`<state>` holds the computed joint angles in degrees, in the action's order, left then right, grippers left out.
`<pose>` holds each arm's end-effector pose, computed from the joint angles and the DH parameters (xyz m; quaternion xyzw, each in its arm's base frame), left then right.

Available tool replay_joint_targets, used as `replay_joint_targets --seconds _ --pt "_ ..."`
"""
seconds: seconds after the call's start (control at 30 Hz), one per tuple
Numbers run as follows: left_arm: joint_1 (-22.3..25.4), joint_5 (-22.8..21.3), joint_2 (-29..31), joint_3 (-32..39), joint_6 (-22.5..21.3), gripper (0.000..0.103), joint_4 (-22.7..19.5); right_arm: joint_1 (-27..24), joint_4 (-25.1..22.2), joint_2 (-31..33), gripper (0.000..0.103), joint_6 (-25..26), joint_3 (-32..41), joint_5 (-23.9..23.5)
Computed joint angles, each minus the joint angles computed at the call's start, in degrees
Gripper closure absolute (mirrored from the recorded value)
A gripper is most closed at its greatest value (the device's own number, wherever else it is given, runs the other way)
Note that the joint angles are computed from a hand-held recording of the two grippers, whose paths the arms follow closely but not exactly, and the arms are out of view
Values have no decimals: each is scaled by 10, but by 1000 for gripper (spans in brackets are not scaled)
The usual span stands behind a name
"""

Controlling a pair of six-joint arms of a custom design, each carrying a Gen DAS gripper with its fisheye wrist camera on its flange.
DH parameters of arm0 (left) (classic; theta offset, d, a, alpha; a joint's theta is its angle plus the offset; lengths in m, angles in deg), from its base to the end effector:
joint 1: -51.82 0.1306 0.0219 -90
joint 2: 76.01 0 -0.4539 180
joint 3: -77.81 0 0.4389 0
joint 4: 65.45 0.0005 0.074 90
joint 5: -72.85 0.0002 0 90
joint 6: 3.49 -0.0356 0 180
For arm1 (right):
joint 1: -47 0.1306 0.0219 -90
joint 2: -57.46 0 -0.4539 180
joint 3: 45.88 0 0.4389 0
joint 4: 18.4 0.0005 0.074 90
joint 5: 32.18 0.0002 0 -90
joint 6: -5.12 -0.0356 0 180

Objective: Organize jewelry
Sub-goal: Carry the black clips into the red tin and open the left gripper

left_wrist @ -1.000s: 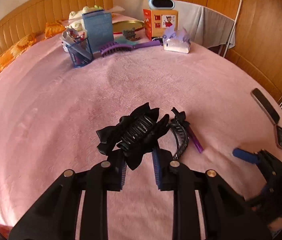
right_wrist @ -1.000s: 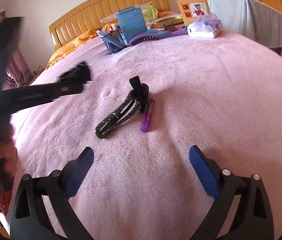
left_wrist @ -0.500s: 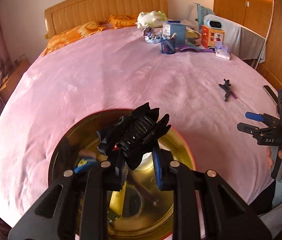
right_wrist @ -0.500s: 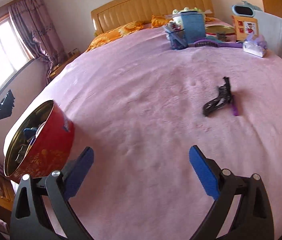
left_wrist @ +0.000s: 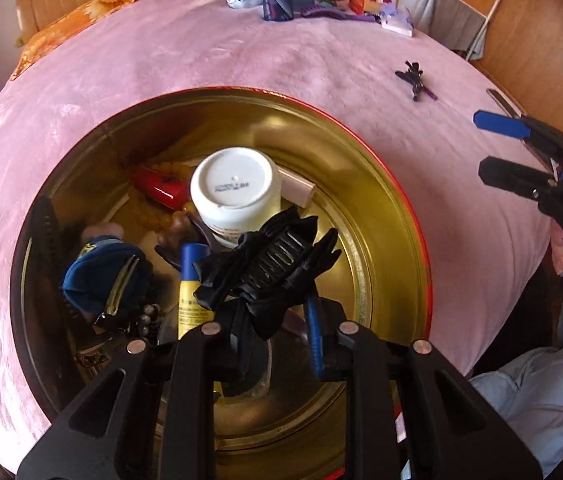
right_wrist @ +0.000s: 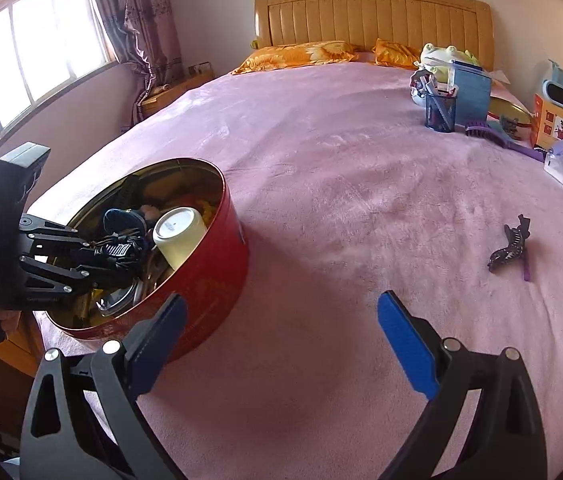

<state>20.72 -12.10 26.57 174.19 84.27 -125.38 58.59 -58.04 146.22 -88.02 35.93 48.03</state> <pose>0.5129 -0.3137 0.4260 0.2891 0.9337 -0.0932 0.1893 0.5108 0.1104 0.4519 -0.0997 0.9209 0.1259 0.3553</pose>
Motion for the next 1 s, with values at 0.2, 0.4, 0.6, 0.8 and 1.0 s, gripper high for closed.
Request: replay_joint_targets --seconds 0.2,0.4,0.6,0.8,1.0 --pt "-12 -7 28 29 -8 79 -37 -18 -4 -5 6 -7 -7 2" --pt "-12 -22 50 53 -15 79 -71 -18 -5 -12 6 -4 -10 6" --pt "-14 -50 58 68 -45 78 -101 -11 -16 -15 6 0 -7 14" --pt "-12 -105 45 58 -18 40 -88 -5 -9 -24 6 2 -11 15" --pt "-21 -160 19 48 14 30 -54 -15 -9 -30 6 -1 -17 10"
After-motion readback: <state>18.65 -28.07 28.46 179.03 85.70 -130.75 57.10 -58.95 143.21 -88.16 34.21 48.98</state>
